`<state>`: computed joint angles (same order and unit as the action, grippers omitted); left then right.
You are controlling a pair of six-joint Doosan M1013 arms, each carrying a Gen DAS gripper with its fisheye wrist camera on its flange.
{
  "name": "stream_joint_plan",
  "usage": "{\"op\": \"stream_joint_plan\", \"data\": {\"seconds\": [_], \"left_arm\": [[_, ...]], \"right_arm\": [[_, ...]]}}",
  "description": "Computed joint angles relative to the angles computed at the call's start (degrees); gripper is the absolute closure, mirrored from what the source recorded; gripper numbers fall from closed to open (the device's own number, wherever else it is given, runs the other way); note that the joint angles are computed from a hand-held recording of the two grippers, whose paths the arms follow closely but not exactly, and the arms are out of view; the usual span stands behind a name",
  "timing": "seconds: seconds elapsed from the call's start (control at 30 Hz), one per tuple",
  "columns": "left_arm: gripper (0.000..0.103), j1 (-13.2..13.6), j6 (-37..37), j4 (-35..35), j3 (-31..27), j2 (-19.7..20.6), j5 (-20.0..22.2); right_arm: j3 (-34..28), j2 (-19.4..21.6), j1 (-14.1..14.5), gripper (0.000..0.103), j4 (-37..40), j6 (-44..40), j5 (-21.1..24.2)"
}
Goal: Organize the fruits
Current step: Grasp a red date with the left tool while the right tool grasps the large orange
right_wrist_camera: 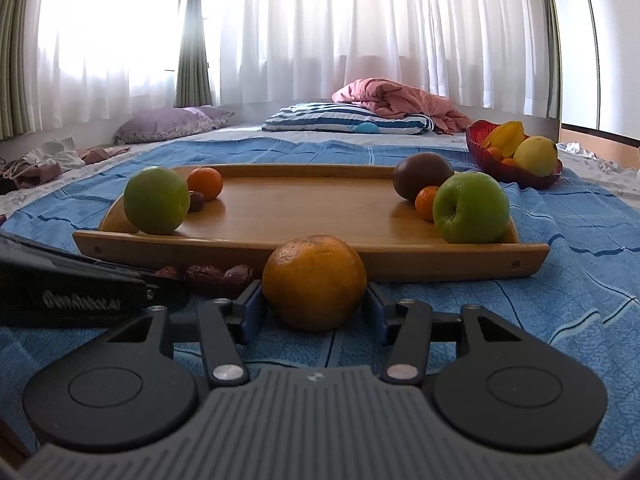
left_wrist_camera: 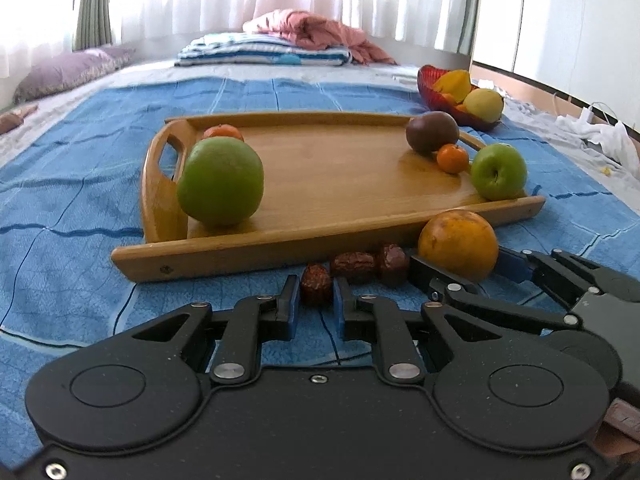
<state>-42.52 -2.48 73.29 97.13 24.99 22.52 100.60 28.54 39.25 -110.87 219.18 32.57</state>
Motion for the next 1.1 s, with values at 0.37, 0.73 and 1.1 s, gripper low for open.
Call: {"op": "stream_joint_plan", "data": {"seconds": [0.37,0.73,1.1], "left_arm": [[0.087,-2.4,-10.7,11.3,0.8,0.6,7.0],[0.087,-2.7,-10.1,13.4,0.9,-1.2,8.5],[0.087,0.2,-6.9,10.0,-2.3,-2.0,6.1]], "right_arm": [[1.0,-0.7,-0.1,0.047,-2.2,5.2,-0.2],[0.1,-1.5,0.2,0.047,1.8,5.2,0.8],[-3.9,-1.9,-1.3,0.047,5.3,-1.8,-0.8]]}}
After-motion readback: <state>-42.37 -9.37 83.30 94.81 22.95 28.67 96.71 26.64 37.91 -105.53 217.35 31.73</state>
